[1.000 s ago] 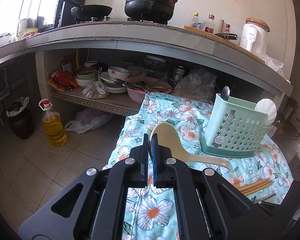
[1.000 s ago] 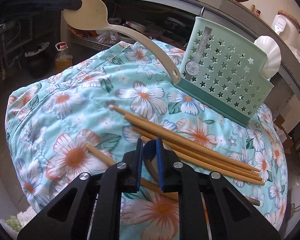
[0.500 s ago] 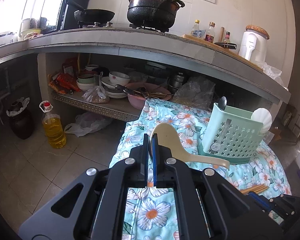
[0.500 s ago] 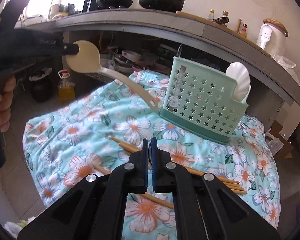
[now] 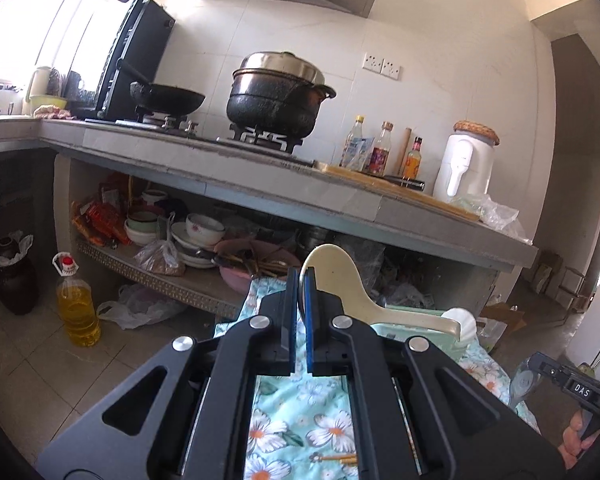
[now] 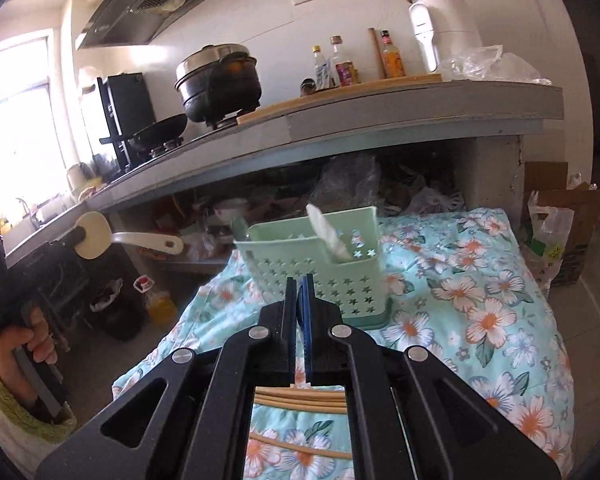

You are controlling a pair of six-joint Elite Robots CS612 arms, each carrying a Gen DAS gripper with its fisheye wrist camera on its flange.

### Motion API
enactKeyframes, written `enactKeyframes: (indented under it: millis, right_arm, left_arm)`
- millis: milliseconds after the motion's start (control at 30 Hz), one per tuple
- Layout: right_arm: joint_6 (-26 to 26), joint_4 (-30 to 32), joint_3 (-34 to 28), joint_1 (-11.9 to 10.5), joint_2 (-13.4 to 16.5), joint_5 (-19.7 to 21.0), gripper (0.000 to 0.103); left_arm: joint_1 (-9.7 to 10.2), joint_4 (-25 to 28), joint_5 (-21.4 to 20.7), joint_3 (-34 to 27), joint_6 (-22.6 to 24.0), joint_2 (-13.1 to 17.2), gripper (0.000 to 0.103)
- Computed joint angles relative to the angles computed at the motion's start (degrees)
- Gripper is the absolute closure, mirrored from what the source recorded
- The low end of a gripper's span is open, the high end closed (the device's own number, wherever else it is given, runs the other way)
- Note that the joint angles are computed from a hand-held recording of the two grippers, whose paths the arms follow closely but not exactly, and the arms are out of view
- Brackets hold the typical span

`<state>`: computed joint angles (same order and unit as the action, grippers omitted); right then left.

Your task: Organize utensils

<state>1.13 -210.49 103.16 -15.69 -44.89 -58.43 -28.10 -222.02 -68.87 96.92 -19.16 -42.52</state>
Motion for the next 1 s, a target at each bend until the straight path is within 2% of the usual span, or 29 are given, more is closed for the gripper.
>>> enactKeyframes:
  millis: [133, 333, 467, 733, 900, 1000]
  right_arm:
    - [0.78, -0.13, -0.32, -0.30, 0.26, -0.35, 0.100]
    - [0.55, 0.54, -0.45, -0.26, 0.61, -0.56, 0.100]
    - [1.03, 0.49, -0.66, -0.47, 0.83, -0.68, 0.100]
    - [1.18, 1.23, -0.97, -0.73, 1.13, 0.06, 0.100]
    - [1.37, 1.29, -1.06, -0.86, 1.20, 0.60, 0.100]
    - [1.45, 1.32, -1.05, -0.91, 1.27, 0.47, 0.100]
  left_arm:
    - [-0.53, -1.20, 0.05, -3.62, 4.91, 0.82, 0.101]
    - [-2.38, 2.16, 4.02, -10.40, 18.16, 3.30, 0.101]
    - [-3.87, 3.83, 8.92, -14.18, 28.50, 5.36, 0.101]
    - [-6.15, 2.31, 18.18, -21.21, 47.59, 10.12, 0.101]
    - [-6.50, 6.90, 18.70, -23.88, 51.98, 11.74, 0.101]
    - [-6.08, 14.13, 15.46, -23.90, 48.09, 11.11, 0.099]
